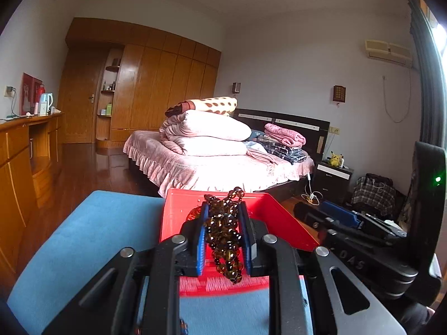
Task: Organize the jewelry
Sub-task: 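Carry both items over the red tin and release them inside, then move both tools back toward the remaining jewelry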
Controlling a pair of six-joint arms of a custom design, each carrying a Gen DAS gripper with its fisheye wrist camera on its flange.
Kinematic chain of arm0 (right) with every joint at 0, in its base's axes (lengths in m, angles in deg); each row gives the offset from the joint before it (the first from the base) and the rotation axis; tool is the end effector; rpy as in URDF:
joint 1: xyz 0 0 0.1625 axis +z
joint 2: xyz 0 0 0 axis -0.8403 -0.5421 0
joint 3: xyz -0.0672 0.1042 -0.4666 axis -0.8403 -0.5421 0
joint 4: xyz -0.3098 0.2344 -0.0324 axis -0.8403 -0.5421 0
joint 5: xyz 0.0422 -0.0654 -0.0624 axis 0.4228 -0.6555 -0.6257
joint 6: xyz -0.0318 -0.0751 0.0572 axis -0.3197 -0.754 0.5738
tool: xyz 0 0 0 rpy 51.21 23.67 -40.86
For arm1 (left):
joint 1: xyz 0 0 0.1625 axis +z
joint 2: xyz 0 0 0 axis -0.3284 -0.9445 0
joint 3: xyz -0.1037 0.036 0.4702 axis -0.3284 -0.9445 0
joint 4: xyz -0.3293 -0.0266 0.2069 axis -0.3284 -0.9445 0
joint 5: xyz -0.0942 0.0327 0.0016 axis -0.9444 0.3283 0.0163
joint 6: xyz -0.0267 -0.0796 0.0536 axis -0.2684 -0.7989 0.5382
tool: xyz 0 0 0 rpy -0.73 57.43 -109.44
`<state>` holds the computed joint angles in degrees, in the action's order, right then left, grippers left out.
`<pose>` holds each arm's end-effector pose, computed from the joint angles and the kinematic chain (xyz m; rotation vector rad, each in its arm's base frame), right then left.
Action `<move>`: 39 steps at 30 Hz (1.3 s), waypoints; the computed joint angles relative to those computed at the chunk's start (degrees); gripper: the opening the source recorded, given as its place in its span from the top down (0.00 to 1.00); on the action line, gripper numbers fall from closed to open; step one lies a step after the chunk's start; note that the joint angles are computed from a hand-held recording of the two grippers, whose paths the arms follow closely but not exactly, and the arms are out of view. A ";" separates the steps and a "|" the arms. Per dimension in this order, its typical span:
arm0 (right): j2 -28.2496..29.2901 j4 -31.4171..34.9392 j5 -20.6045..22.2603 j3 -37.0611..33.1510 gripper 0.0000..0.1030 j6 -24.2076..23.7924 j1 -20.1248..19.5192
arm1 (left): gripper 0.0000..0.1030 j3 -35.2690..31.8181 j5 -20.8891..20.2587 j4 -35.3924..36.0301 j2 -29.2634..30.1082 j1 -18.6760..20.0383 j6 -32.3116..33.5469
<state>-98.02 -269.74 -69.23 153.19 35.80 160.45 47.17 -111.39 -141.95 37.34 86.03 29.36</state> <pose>0.2563 -0.7004 0.1023 0.4962 -2.0615 1.4418 -0.1516 -0.7431 0.2223 1.0151 2.3411 -1.4058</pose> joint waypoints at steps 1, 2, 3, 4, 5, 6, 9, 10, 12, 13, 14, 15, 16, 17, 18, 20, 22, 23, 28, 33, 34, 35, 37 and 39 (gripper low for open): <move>0.77 2.30 -0.60 -2.47 0.54 0.41 -0.39 | 0.80 -2.45 -0.10 1.96 1.07 0.23 0.21; 1.49 3.98 -1.15 -4.48 0.54 0.62 -0.71 | 0.80 -4.41 0.05 3.51 2.02 0.41 0.23; 2.29 5.42 -1.65 -6.34 0.54 0.65 -1.00 | 0.80 -5.93 0.17 4.77 2.79 0.57 0.22; 2.90 6.51 -2.17 -7.74 0.54 0.55 -1.19 | 0.80 -7.43 0.38 6.16 3.61 0.76 0.13; 3.47 7.52 -2.58 -8.96 0.54 0.41 -1.38 | 0.80 -8.75 0.40 7.40 4.29 1.01 -0.09; 3.99 8.89 -3.05 -10.17 0.54 0.41 -1.53 | 0.80 -9.99 0.55 8.42 5.03 1.11 -0.14; 4.95 11.08 -4.10 -12.12 0.53 0.50 -1.76 | 0.80 -13.55 1.16 10.92 7.09 1.40 -0.19; 5.13 11.47 -4.75 -12.56 0.53 0.74 -1.76 | 0.80 -14.87 1.31 12.38 7.79 1.56 -0.44; 4.95 10.96 -4.40 -12.08 0.51 1.35 -1.98 | 0.76 -16.31 1.88 13.41 8.67 1.70 -0.48; 4.70 10.44 -4.25 -11.68 0.49 1.82 -2.15 | 0.71 -16.57 2.13 12.85 8.97 1.69 0.06; 4.67 10.07 -4.25 -11.62 0.49 2.07 -2.13 | 0.69 -16.58 2.47 12.23 9.17 1.57 0.50; 4.43 9.55 -4.09 -11.17 0.49 2.33 -2.25 | 0.66 -16.15 2.41 11.16 9.04 1.53 1.25; 4.18 8.84 -3.90 -10.58 0.49 2.80 -2.34 | 0.57 -15.67 2.16 10.38 8.79 1.53 1.43; 3.94 8.64 -3.65 -10.28 0.49 3.32 -2.41 | 0.50 -15.01 1.86 9.51 8.38 1.52 1.37; 3.63 8.31 -3.48 -9.74 0.49 3.85 -2.46 | 0.50 -14.43 1.54 8.90 7.95 1.46 1.29; 2.86 6.71 -3.02 -7.84 0.49 4.51 -2.31 | 0.50 -12.42 0.80 7.80 6.44 1.37 1.21; 1.93 4.84 -2.83 -5.41 0.49 4.72 -1.90 | 0.50 -9.92 -0.10 6.76 4.53 1.31 1.00; 1.35 3.33 -2.63 -3.49 0.49 4.82 -1.53 | 0.50 -8.28 -0.41 5.92 3.39 1.25 1.08; -0.69 -5.01 -3.48 6.57 0.48 4.84 0.63 | 0.46 2.53 1.64 -4.47 -2.29 0.56 4.50; -0.45 -12.96 -6.79 15.80 0.48 9.12 3.03 | 0.46 13.03 4.05 -15.46 -6.49 0.61 4.96; -0.23 -13.79 -7.31 17.06 0.48 10.11 3.37 | 0.46 14.75 4.79 -17.08 -7.01 0.60 4.93; 0.24 -14.65 -8.36 18.08 0.48 10.97 3.83 | 0.46 15.96 5.12 -18.08 -7.36 0.66 4.92; 1.74 -16.18 -11.36 19.18 0.48 11.48 4.93 | 0.46 20.04 5.75 -21.40 -8.54 1.13 5.67; 3.58 -17.32 -14.43 18.99 0.47 11.27 6.14 | 0.45 22.54 6.48 -23.90 -8.91 1.46 6.24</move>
<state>-94.44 -287.06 -83.66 172.18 47.07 166.59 69.71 -104.91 -165.85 28.43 87.49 35.60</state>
